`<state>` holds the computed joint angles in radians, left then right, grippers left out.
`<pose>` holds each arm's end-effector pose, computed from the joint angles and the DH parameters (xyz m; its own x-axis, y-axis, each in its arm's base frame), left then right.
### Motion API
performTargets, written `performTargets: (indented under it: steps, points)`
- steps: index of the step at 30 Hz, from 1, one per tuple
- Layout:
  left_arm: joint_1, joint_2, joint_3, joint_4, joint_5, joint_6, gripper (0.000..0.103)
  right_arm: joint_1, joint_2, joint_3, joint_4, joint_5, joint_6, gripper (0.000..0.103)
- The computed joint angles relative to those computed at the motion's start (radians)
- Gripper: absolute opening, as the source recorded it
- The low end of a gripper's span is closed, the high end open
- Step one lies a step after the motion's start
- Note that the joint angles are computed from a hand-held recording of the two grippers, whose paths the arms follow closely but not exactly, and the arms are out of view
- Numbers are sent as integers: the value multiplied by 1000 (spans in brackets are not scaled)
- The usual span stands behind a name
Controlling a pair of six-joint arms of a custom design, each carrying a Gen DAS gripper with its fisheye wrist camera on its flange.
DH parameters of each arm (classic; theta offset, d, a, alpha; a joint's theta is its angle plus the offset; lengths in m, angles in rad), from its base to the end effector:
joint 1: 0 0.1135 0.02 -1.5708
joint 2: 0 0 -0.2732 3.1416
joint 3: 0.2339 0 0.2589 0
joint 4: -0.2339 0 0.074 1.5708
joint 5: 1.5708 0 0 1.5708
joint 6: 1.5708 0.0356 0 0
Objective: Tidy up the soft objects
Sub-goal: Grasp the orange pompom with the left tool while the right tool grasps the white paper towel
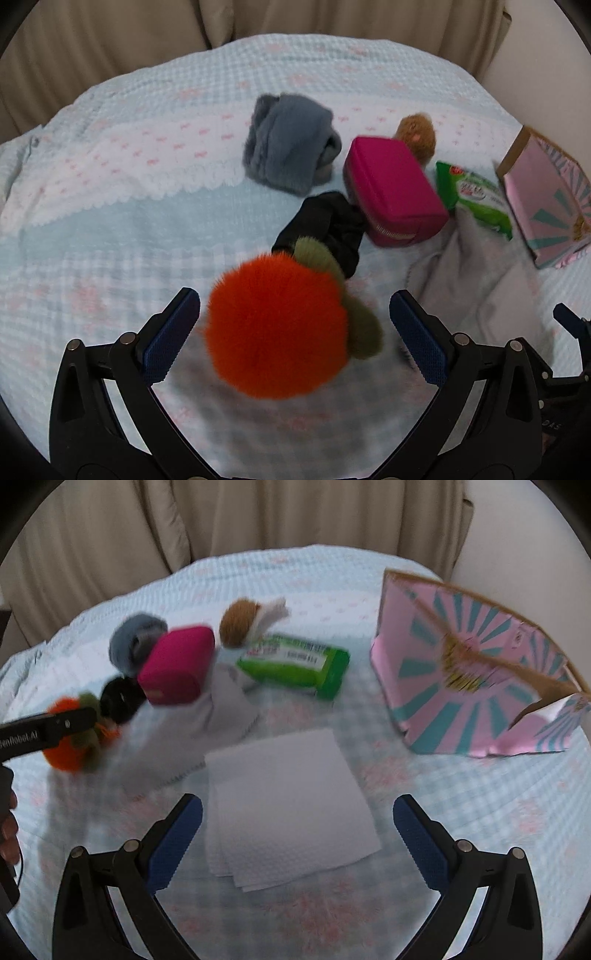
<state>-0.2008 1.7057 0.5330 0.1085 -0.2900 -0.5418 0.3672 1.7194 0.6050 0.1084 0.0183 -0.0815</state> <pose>0.2589 -0.0423 0.0808 -0.7626 -0.3491 -0.5447 -0.3946 0.9182 -0.0360 0.2653 0.1013 0.0915 -0.7573 -0.3785 -0.5322 -0.4128 0.9089 -0.0590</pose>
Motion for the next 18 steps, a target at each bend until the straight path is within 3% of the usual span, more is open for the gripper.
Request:
performTargets:
  steps: [7, 10, 12, 14, 18]
  points:
    - [11, 30, -34, 74, 13, 30, 98, -26, 131, 25, 47, -48, 18, 103]
    - [29, 33, -34, 81, 35, 48, 83, -13, 142, 27, 59, -34, 25, 102]
    - [56, 46, -29, 84, 75, 54, 65, 1, 147, 32, 56, -14, 27, 98]
    - [75, 61, -22, 81, 103, 58, 54, 11, 146, 34, 55, -4, 23, 92]
    - [79, 69, -30, 95, 120, 66, 43, 9, 138, 33, 57, -10, 26, 75]
